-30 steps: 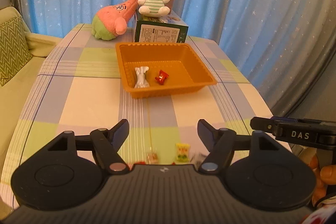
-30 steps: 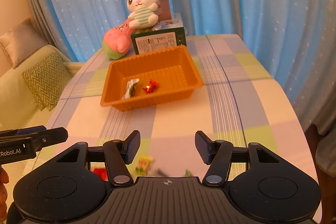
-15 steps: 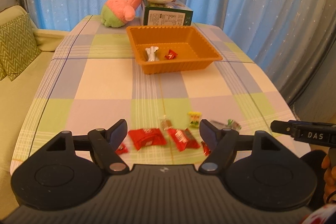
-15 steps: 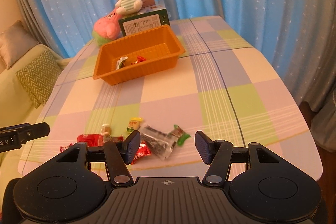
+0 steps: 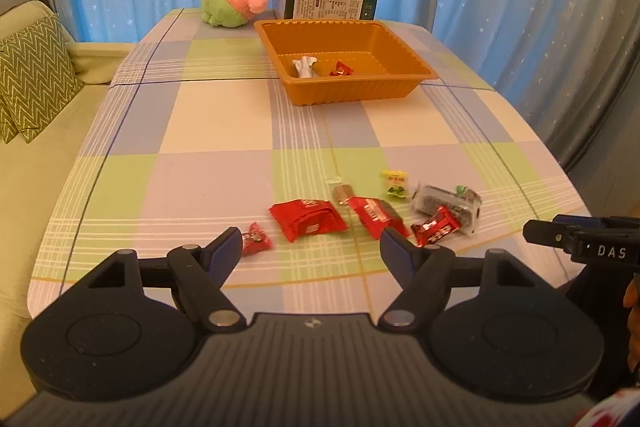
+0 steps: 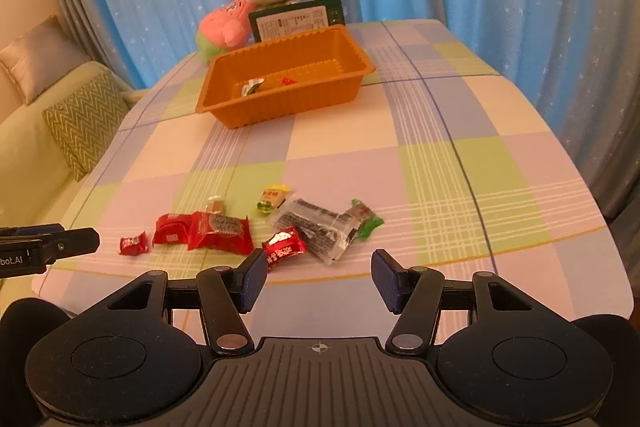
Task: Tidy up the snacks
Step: 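Withdraw both tools from the tray back over the remaining snacks, then grasp a small red candy with the left tool while the right tool grasps a dark red candy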
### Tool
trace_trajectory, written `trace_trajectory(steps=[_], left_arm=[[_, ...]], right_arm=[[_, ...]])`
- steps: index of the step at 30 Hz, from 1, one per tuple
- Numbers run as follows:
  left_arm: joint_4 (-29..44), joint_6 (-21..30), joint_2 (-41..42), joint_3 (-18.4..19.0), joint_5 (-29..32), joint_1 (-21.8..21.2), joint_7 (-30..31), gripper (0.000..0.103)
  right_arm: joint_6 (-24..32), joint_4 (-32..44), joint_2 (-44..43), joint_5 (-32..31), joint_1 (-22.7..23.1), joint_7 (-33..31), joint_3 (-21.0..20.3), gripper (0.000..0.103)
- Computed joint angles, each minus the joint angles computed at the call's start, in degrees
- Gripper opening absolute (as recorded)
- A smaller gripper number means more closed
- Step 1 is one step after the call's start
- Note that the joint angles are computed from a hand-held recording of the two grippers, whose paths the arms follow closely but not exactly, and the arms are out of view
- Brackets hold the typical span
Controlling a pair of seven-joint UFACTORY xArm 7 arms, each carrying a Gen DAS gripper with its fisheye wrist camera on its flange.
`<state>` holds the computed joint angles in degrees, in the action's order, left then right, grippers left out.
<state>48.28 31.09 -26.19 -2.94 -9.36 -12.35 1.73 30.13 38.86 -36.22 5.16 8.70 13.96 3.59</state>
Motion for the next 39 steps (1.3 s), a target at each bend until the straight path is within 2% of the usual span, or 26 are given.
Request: trace_trajectory(steps=[3, 7, 10, 13, 17, 24, 34, 39], left_arm=[[0.14, -0.17, 0.63, 1.24, -0.42, -0.45, 2.4, 0.072], [1.72, 1.02, 2.94, 3.54, -1.85, -1.31, 9.34, 0.065], [3.38, 2.64, 5.37, 5.16, -3.41, -1.86, 17.23, 0.061], [4.81, 4.25, 8.14, 6.21, -5.53, -1.73, 25.85, 0.052], [6.76, 6.01, 11.32, 5.58, -6.35, 0.11, 33.8, 0.048], [11.83, 8.07, 17.98, 3.63, -8.02, 2.6, 43.06, 0.04], [17.54, 13.09, 24.07, 0.9, -5.6, 5.44, 46.03, 0.018], [16.73, 11.58, 23.23, 0.42, -4.85, 5.92, 42.23, 0.015]], right_arm=[[-0.3, 0.02, 0.48, 0.13, 0.4, -0.23, 0.04, 0.058], [-0.99, 0.17, 1.33, 0.37, 0.93, -0.58, 0.08, 0.058], [-1.49, 0.2, 1.98, 0.51, 1.26, -0.76, 0.17, 0.058], [-1.88, 0.21, 2.96, 0.49, 1.35, -0.74, 0.32, 0.058], [-2.53, 0.22, 4.62, 0.65, 1.58, -0.74, 0.33, 0.058], [-3.47, 0.97, 8.59, 2.36, 3.01, -2.03, -0.39, 0.058], [-5.03, 2.89, 12.58, 3.72, 3.56, -2.62, -0.24, 0.058], [-5.58, 3.32, 13.78, 4.88, 4.05, -2.92, -0.37, 0.058]])
